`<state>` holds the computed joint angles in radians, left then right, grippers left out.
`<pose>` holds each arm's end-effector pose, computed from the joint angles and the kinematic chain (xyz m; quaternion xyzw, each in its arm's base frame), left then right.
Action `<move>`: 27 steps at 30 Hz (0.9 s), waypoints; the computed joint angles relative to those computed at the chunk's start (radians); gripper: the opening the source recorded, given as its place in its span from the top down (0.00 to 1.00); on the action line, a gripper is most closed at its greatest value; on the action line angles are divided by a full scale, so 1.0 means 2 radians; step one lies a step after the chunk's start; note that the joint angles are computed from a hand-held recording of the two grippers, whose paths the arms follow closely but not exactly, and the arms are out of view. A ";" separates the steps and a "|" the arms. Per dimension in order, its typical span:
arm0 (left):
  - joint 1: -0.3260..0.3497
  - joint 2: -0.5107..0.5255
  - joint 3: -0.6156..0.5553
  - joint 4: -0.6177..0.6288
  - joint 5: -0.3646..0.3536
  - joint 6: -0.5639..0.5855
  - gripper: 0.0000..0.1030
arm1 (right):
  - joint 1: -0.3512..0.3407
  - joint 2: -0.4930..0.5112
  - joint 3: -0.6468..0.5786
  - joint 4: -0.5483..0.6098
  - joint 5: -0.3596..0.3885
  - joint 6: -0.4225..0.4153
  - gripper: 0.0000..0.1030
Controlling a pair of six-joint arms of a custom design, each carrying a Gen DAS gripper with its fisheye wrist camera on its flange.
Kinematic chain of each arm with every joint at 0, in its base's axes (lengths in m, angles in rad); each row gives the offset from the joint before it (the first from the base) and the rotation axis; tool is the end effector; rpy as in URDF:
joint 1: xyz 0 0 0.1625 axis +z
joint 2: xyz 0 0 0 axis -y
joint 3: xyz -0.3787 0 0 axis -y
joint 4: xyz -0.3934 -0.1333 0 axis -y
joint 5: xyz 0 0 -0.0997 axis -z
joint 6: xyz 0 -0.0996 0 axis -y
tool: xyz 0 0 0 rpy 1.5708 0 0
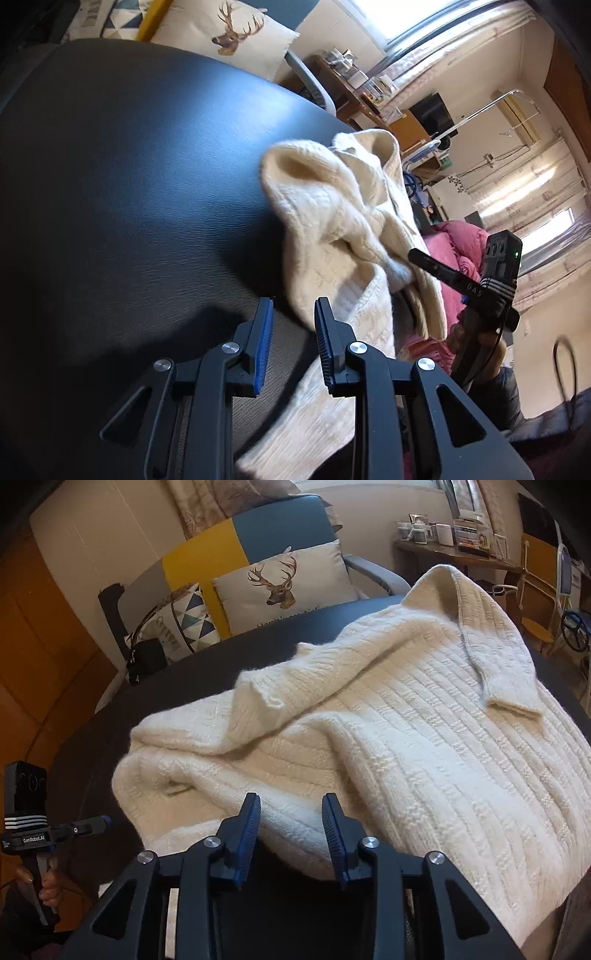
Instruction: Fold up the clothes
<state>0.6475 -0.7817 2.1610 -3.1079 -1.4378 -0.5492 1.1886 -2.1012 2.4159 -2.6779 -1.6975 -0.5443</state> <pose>-0.2766 -0.3929 -0.0387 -0.1798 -0.9783 0.1028 0.0037 -0.0084 -0.3446 0.3690 0.0502 -0.9196 0.3185 0.2244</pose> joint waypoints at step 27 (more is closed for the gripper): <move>-0.024 0.069 -0.074 0.030 0.078 0.017 0.92 | 0.011 -0.020 0.016 -0.003 -0.037 -0.016 0.51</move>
<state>0.5989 -0.6442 2.0131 -3.0477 -1.2821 -0.5162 1.2100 -2.1419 2.4470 -2.6849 -1.7720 -0.5765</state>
